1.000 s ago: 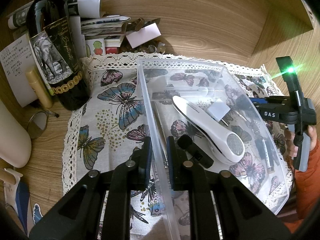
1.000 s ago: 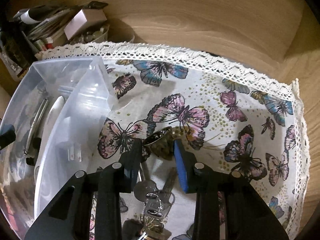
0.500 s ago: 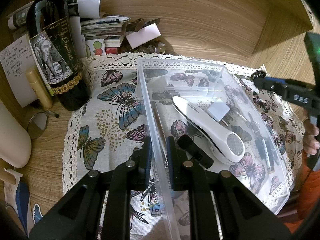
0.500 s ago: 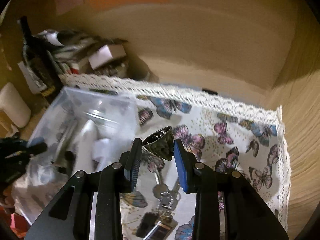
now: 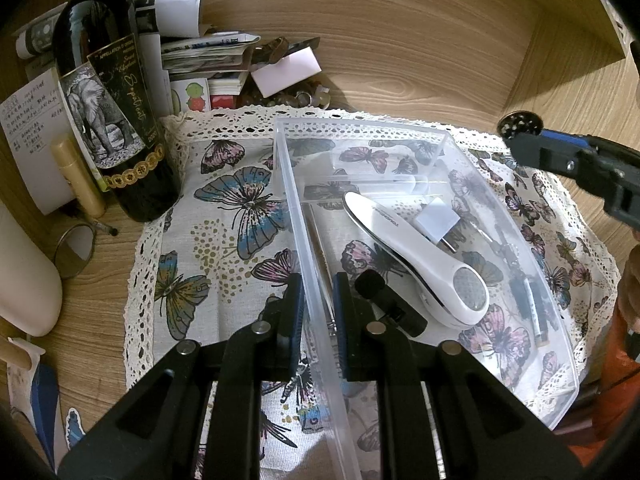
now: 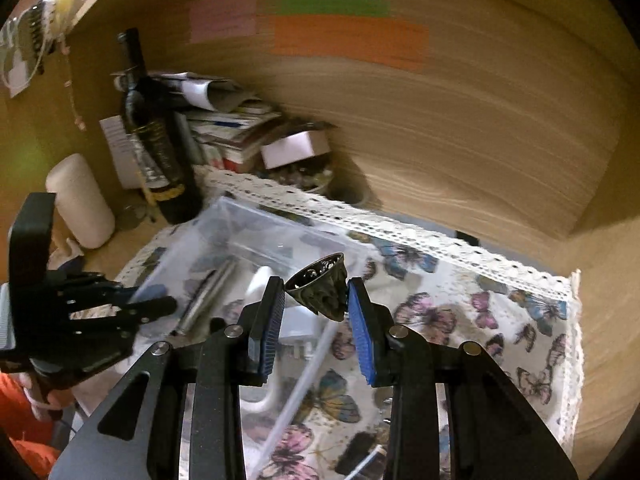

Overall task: Organize rigid objects
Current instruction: 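Carry the black cap into the clear box and open the right gripper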

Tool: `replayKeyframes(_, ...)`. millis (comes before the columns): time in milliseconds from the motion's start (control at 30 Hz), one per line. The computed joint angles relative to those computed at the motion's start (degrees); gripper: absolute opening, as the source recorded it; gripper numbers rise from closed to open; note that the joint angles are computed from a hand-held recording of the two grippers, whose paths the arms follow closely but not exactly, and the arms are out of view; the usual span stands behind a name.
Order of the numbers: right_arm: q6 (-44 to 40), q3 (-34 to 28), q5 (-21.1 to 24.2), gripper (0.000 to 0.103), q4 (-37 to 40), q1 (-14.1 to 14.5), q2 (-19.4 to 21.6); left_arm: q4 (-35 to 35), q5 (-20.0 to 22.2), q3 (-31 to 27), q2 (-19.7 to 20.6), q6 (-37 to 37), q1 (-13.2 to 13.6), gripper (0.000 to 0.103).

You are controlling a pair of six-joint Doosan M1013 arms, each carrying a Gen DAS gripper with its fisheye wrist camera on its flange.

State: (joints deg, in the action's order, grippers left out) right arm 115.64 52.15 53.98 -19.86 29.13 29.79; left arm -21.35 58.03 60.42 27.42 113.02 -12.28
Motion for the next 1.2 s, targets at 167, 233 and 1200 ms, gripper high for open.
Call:
replayKeyframes(167, -3.92, -1.62, 1.07, 0.030, 2.94, 0.53, 1.28, 0.10, -0.15, 0.10, -0.07, -0.05, -0.09, 0.014)
replayKeyframes(233, -5.40, -2.21, 1.80, 0.030, 4.06, 0.66, 1.83, 0.11, -0.20, 0.13, -0.09, -0.08, -0.12, 0.014)
replayKeyframes(1200, -12.74, -7.07, 9.45, 0.040, 9.93, 1.06, 6.16, 0.12, -0.27, 0.22, -0.14, -0.17, -0.19, 0.014)
